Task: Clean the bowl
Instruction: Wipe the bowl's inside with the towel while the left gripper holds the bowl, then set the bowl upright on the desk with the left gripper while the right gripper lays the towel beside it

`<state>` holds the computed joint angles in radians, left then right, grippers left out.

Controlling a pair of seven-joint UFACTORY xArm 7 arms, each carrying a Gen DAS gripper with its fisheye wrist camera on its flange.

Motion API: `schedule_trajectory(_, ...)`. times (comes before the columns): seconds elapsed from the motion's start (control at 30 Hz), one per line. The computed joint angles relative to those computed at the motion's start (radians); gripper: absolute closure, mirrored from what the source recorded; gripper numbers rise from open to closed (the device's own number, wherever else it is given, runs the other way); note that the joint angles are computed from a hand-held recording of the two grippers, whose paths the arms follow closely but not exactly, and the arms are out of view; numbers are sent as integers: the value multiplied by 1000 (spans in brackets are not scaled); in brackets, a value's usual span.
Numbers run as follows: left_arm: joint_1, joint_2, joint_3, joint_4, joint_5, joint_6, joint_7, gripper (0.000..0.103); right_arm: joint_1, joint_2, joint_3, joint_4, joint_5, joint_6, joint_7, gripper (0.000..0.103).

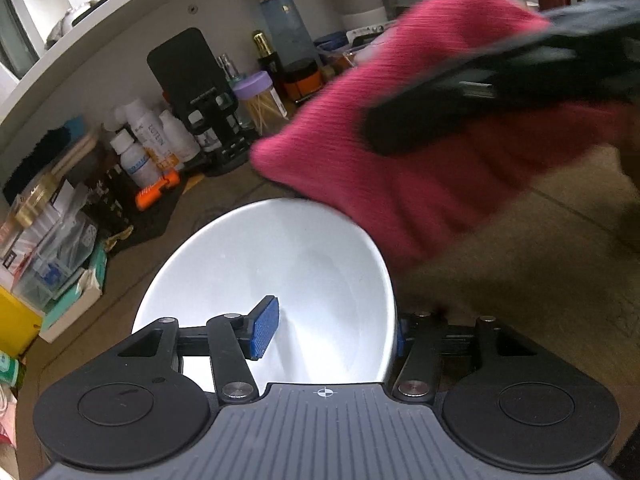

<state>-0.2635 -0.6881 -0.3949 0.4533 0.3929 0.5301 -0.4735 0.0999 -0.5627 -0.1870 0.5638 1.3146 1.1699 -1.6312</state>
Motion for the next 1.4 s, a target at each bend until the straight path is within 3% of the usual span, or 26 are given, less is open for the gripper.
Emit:
schedule_trajectory(0.2, 35, 30, -14, 15, 31, -33, -30, 38, 27, 107, 45, 51, 208, -97, -30, 79)
schedule_trajectory(0.27, 42, 16, -18, 8, 36, -44, -51, 31, 26, 130, 74, 56, 267, -141, -46, 79)
schedule_trajectory(0.33, 50, -44, -28, -17, 40, -50, -90, 16, 21, 134, 99, 50, 276, -181, -63, 79)
schedule_trajectory(0.5, -59, -275, 10, -107, -44, -16, -95, 0, 24, 168, 158, 45, 217, -310, -46, 78)
schedule_trajectory(0.63, -141, -483, -5, -147, -114, 112, -97, 0, 55, 134, 209, 21, 153, -484, 31, 76)
schedule_trajectory(0.73, -158, -589, -47, -164, -147, 247, -124, 0, 79, 87, 207, -22, 81, -541, 74, 69)
schedule_trajectory(0.8, -158, -629, -76, -174, -162, 324, -154, 0, 88, 47, 212, -57, 1, -570, 128, 54)
schedule_trajectory(0.9, -97, -554, -110, -188, -170, 323, -242, 0, 113, 3, 214, -96, -76, -603, 167, 45)
schedule_trajectory(1.03, 0, -375, -155, -153, -120, 265, -360, 0, 150, -107, 271, -181, -194, -658, 254, 10)
schedule_trajectory(1.07, 22, -346, -172, -143, -98, 251, -394, 0, 163, -136, 293, -208, -207, -698, 266, 6)
schedule_trajectory(1.13, 35, -310, -177, -124, -66, 251, -429, 0, 195, -195, 349, -264, -221, -803, 288, 0)
schedule_trajectory(1.23, 91, -218, -197, -69, 6, 232, -484, 0, 248, -222, 375, -305, -220, -936, 306, 1)
schedule_trajectory(1.4, 172, -107, -225, -25, 135, 161, -616, 0, 315, -149, 316, -277, -231, -1023, 350, 0)
